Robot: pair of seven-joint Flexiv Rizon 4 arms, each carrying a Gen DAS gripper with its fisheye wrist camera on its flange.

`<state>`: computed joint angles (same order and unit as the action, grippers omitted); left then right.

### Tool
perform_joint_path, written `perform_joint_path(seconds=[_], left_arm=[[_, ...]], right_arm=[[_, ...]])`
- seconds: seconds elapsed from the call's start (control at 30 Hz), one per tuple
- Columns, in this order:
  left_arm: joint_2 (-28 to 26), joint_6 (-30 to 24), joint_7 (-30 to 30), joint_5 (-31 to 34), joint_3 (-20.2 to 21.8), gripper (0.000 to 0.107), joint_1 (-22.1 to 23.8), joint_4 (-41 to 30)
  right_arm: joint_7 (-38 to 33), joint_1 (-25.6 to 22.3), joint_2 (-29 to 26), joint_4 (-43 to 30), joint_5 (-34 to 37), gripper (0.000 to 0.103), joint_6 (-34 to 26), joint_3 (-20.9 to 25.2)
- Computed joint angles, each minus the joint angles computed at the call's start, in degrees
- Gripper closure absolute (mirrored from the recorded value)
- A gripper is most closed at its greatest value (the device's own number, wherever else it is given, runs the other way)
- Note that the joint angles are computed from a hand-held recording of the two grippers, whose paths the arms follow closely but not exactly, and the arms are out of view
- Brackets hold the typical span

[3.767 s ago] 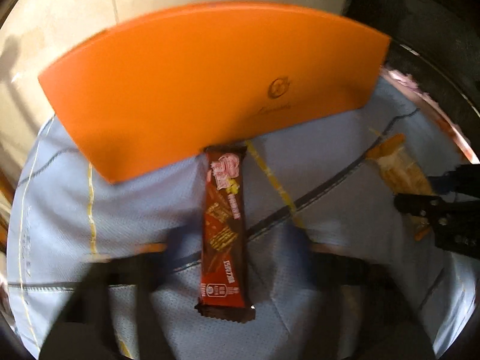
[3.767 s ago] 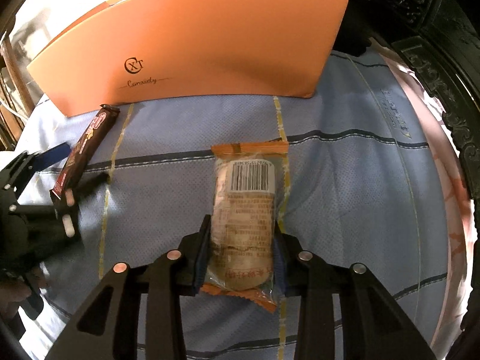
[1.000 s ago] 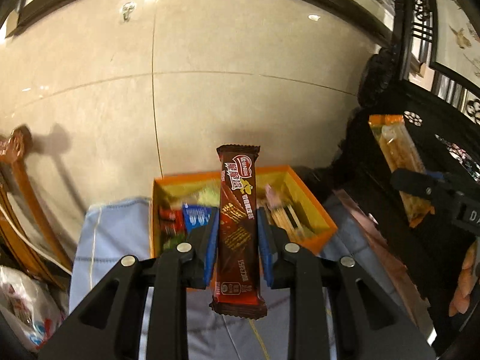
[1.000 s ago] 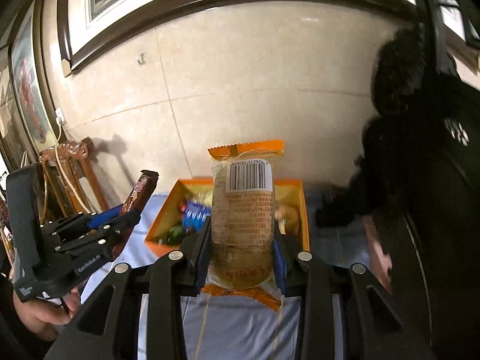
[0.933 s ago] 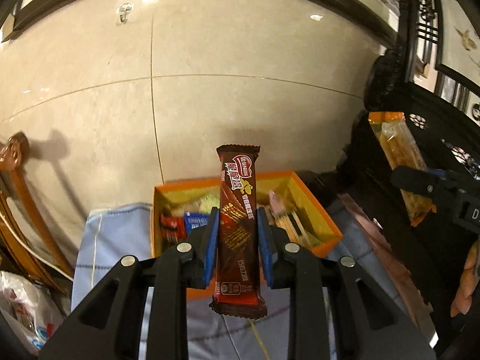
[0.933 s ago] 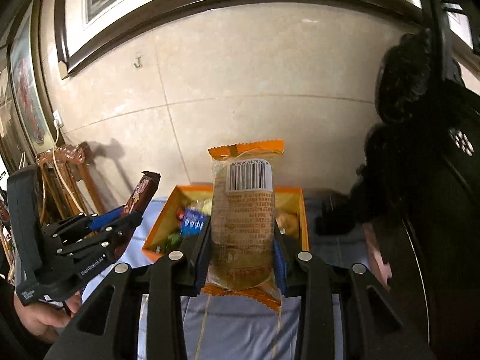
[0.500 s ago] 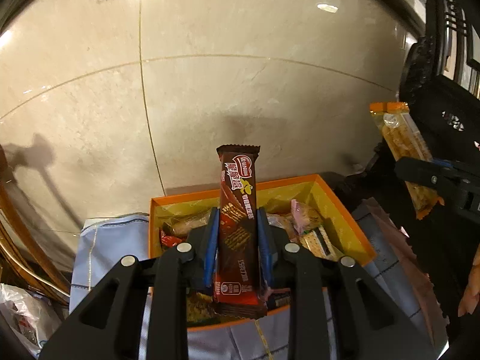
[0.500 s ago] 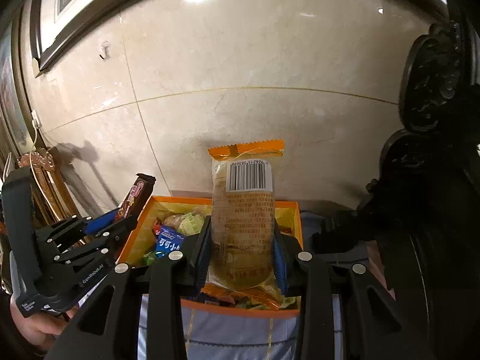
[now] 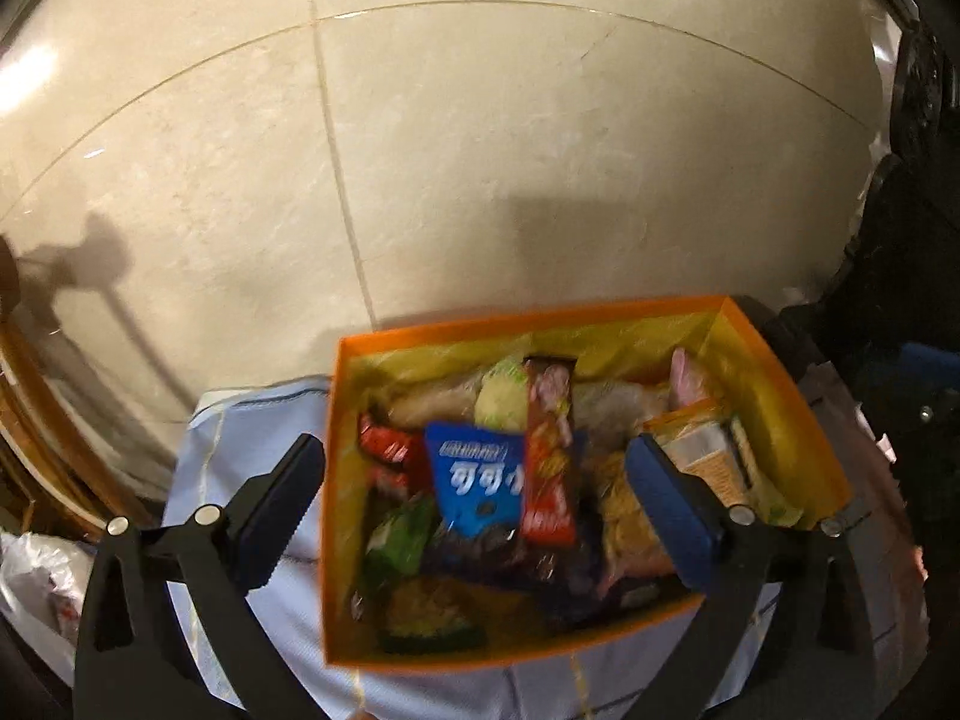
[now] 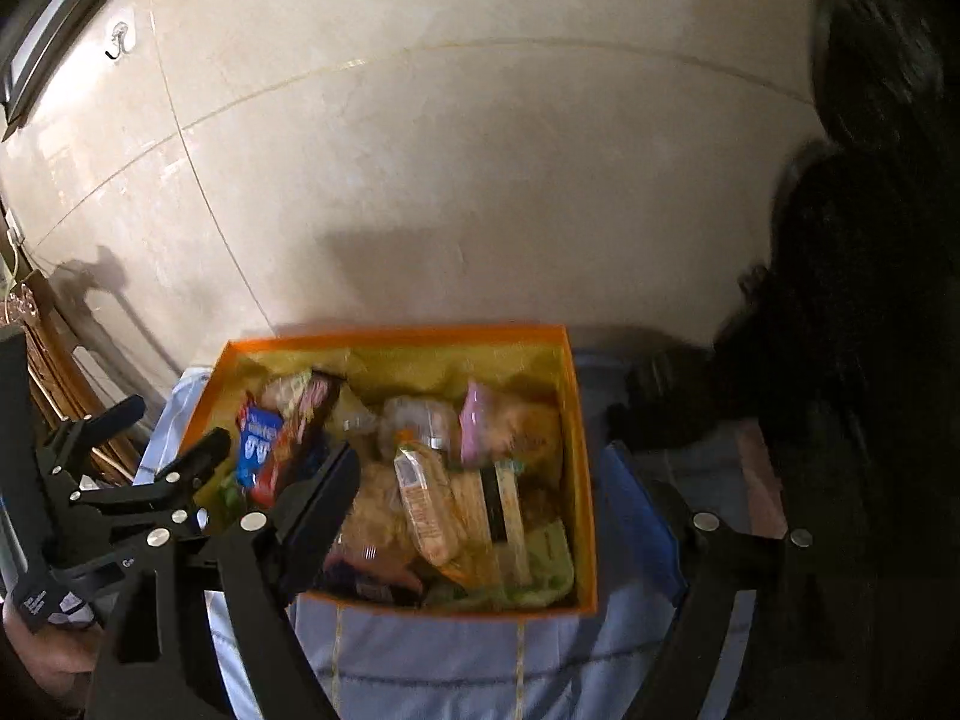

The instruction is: Organize snacks

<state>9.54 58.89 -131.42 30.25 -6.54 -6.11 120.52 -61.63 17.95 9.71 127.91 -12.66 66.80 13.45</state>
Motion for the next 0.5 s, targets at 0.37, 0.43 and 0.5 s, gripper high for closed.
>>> perform_joint_path(seconds=[0.37,0.43,0.5], left_arm=[[20.28,-14.36,-3.87,0.13,-7.5,0.008,-0.87,5.77],[24.78,-19.03,-3.86,-2.08,-9.23,0.008,-1.7,6.27],[28.64,-22.93,-3.38,-4.38,-10.39,0.008,-2.6,6.49]], right_arm=[[-2.6,5.19,19.01,10.36,9.06,0.019,-7.77,3.07],[-3.22,7.0,23.76,11.98,11.6,0.018,-10.49,3.32],[-3.96,9.07,28.41,13.14,14.54,0.018,-13.22,3.19]])
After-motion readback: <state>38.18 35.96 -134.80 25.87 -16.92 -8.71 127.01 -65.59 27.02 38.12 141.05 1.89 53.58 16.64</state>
